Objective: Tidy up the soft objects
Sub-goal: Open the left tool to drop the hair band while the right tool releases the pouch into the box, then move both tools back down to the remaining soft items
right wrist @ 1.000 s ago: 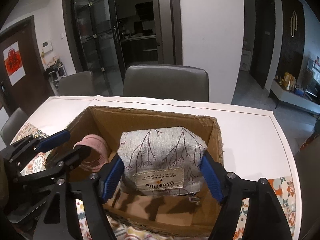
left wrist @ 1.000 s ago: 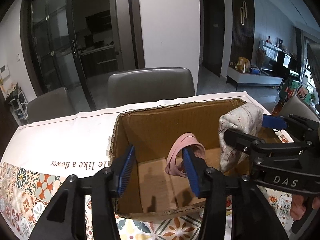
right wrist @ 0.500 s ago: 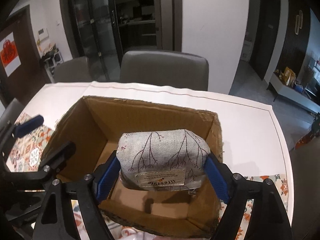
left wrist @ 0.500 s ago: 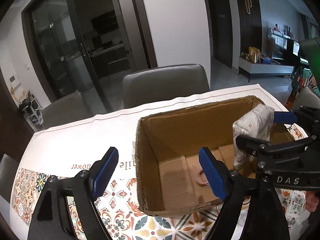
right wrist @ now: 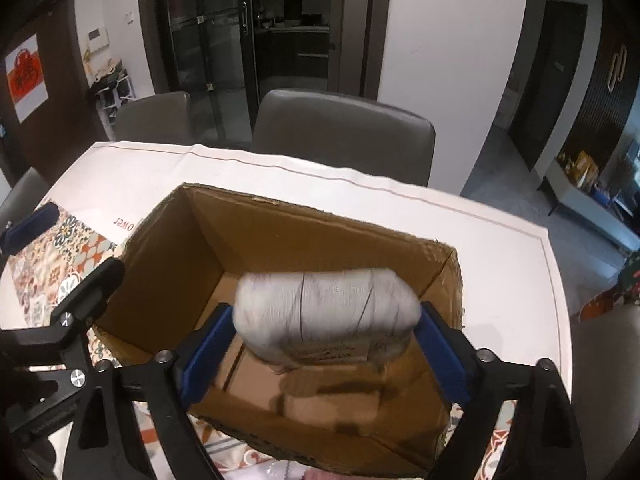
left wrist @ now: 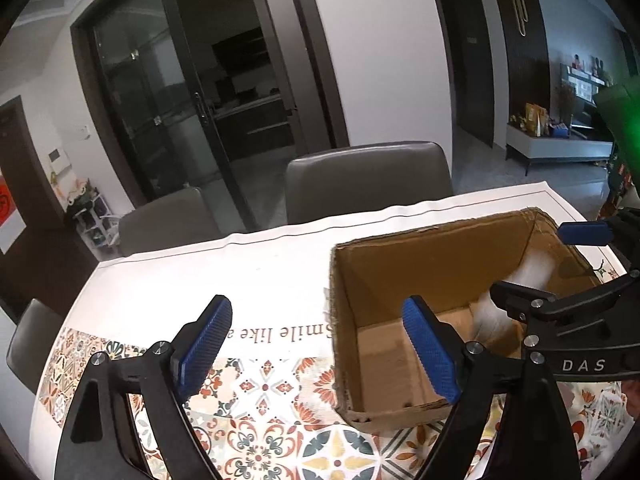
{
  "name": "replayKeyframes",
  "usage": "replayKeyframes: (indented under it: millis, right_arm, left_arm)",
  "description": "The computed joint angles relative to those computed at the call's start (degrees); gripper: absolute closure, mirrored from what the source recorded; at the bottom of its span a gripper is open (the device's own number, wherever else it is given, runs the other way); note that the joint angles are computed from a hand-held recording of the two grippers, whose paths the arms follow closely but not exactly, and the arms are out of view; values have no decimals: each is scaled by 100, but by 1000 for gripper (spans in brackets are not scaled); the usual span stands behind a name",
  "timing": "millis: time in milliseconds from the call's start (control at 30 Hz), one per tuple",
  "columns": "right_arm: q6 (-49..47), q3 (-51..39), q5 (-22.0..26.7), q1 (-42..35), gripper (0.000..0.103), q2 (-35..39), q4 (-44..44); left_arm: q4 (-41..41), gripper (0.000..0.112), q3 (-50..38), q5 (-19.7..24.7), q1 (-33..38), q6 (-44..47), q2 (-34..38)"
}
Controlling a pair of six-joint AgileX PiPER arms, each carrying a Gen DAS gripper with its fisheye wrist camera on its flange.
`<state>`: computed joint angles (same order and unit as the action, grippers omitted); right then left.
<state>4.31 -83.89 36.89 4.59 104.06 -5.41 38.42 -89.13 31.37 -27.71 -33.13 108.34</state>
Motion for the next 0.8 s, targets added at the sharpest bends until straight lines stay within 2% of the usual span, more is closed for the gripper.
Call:
replayKeyframes:
  millis: [100,267,433,800]
  right_arm:
    - [289,48,-30,130,8,-66,-306]
    - [280,-8,137,193,8,-91,-307]
    - [618,291,4,247,8,-382,-480]
    - [2213,1414,-179,592,8,-1667,-1487]
  left_arm:
    - [62,24,70,-15,46,-104,-61]
    - [77,24,225,-52,75,-176,-225]
    - [142,24,645,-169,69,-289,-606]
    - [-108,21,1664,-285,-59,-341,-1712]
